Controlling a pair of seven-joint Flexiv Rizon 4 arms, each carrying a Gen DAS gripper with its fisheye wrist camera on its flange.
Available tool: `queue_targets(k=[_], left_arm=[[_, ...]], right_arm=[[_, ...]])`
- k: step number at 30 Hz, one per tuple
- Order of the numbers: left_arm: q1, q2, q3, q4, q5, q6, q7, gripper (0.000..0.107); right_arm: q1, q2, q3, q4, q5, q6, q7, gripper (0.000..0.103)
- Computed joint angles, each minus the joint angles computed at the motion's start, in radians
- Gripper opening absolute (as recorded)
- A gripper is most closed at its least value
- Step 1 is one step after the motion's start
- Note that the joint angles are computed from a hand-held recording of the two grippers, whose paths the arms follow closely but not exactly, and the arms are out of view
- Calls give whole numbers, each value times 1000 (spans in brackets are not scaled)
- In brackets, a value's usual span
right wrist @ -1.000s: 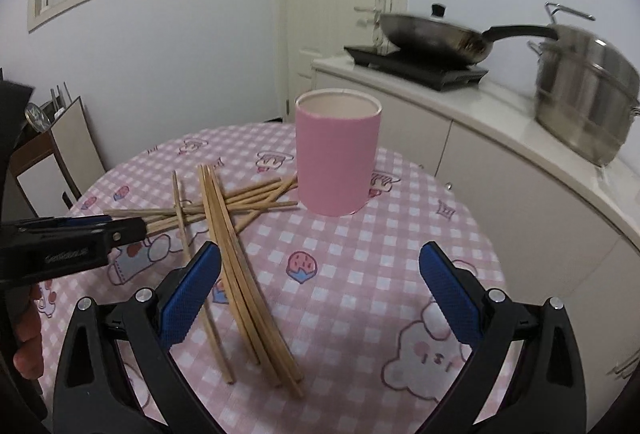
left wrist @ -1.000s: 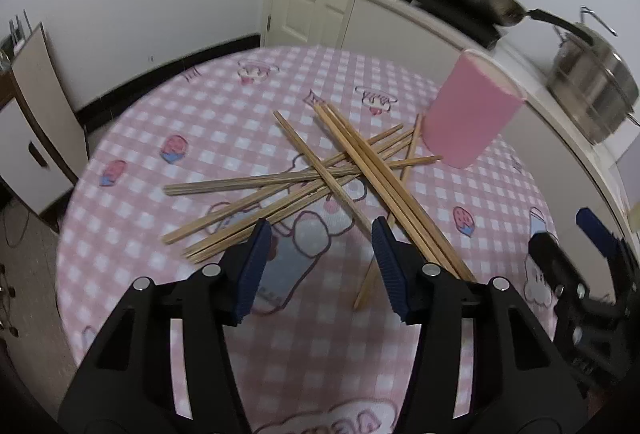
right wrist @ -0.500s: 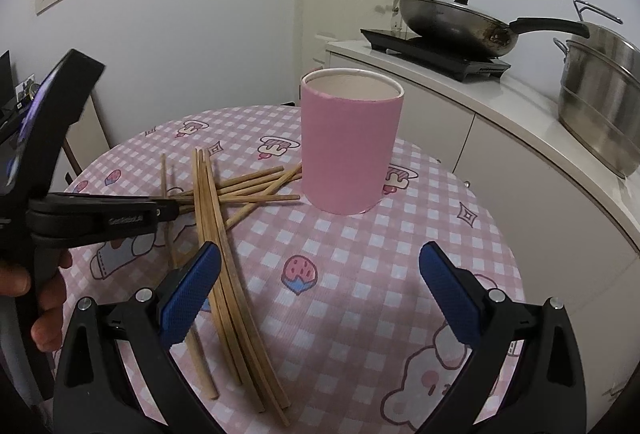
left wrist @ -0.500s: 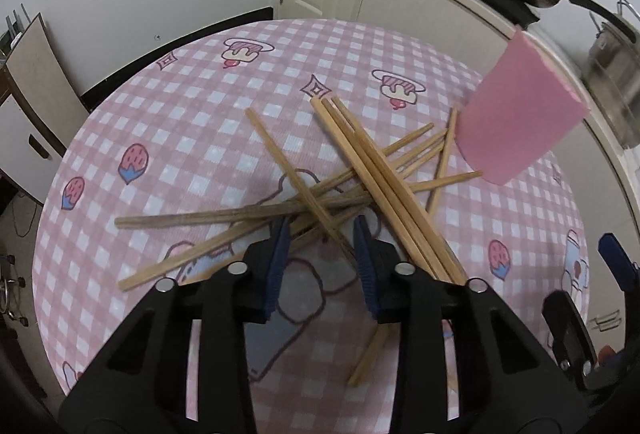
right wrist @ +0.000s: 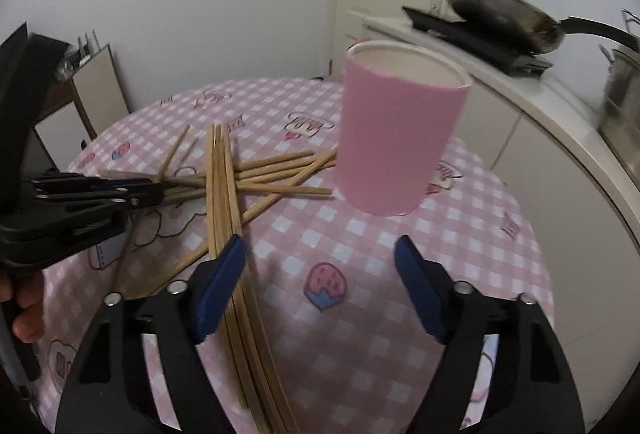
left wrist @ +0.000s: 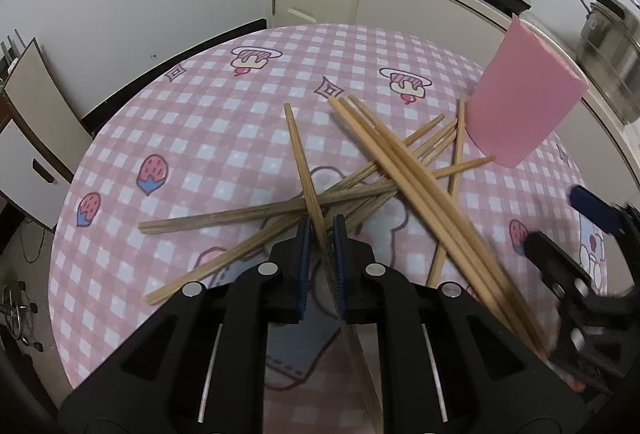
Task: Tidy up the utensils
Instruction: 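Move both grippers down toward the scattered wooden chopsticks, then close the left gripper on one chopstick while the right gripper closes on another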
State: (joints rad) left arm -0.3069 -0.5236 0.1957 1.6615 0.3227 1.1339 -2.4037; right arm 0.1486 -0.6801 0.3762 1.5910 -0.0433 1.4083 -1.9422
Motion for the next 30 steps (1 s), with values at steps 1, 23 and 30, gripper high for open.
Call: queue_targets(k=[1,23,30], left_arm=[[6,7,-4,16,-1,16,5,11],[81,30,-61,157,-204,214,201,12],[61,17,-41,136,-231,193,241,12]], right_arm=[[13,-5,-12,-4,-10,-5,2,67],[101,-46,-44,-124,-11,-203,-67,39],[134,-49,-67,-152,-23,-252,-99,31]])
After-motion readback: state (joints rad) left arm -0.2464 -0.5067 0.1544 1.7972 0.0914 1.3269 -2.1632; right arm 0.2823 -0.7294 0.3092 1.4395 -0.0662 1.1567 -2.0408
